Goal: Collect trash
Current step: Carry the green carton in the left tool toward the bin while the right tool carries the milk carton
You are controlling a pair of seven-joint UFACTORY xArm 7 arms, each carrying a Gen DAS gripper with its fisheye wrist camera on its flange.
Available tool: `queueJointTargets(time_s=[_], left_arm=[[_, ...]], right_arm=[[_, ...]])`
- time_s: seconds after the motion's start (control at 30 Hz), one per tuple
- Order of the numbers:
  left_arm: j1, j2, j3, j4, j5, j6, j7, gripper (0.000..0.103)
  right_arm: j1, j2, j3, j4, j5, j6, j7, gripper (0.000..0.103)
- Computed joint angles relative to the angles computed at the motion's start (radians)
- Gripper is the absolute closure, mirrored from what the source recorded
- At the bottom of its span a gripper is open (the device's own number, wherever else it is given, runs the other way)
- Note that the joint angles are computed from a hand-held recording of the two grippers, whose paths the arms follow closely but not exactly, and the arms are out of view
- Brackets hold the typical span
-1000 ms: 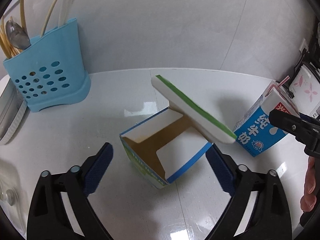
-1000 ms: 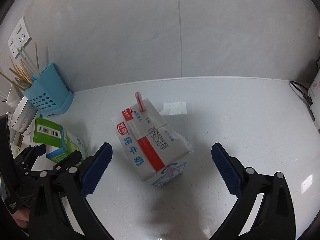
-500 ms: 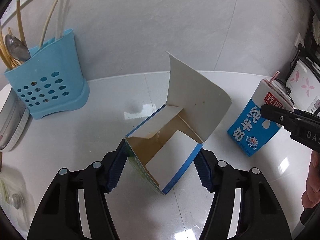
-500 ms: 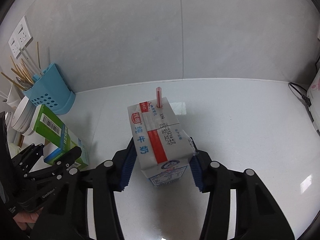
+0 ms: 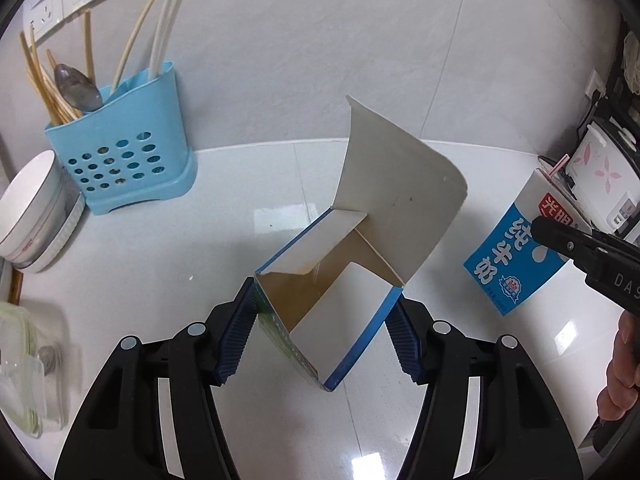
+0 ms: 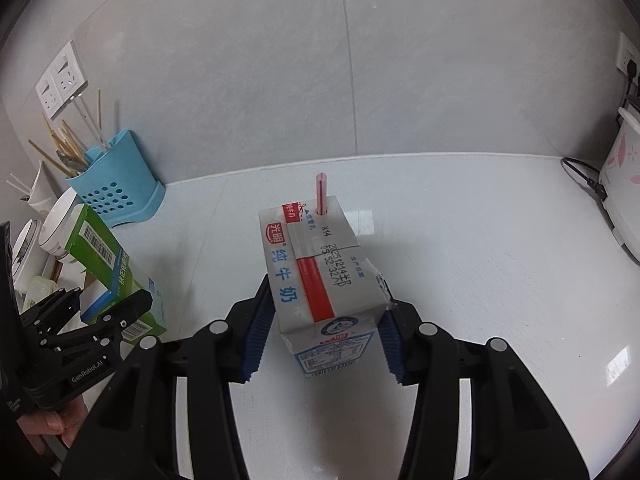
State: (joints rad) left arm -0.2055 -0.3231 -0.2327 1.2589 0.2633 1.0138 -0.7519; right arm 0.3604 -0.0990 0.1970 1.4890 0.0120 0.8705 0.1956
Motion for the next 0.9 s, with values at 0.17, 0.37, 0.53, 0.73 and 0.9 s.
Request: queueJointTargets(time_s=[0.17, 0.37, 0.53, 0.73, 0.9], left_arm=[[-0.002, -0.014, -0.002, 0.007, -0.004, 0.019, -0.008, 0.043], [0.000, -0.019, -0.001, -0.007, -0.015, 0.003, -0.017, 0.043], [-0.004, -0.018, -0.012, -0.007, -0.017, -0.002, -0.036, 0.043], [-0.022, -0.019, -0.054, 0.030, -0.002, 0.055, -0.094, 0.044], [-0.052, -0.007, -0.094, 0.082, 0.024, 0.106, -0.154, 0.044]], right_arm=[[-0.005, -0.063, -0.011, -0.051, 0.031, -0.001, -0.029, 0.057], [-0.016, -0.147, -0.026, -0.117, 0.077, 0.005, -0.080, 0.057], [-0.025, -0.231, -0.044, -0.183, 0.115, 0.013, -0.133, 0.057], [-0.038, -0.331, -0.075, -0.257, 0.159, 0.036, -0.196, 0.058], [-0.048, -0.403, -0.101, -0.304, 0.190, 0.060, -0.246, 0.058]])
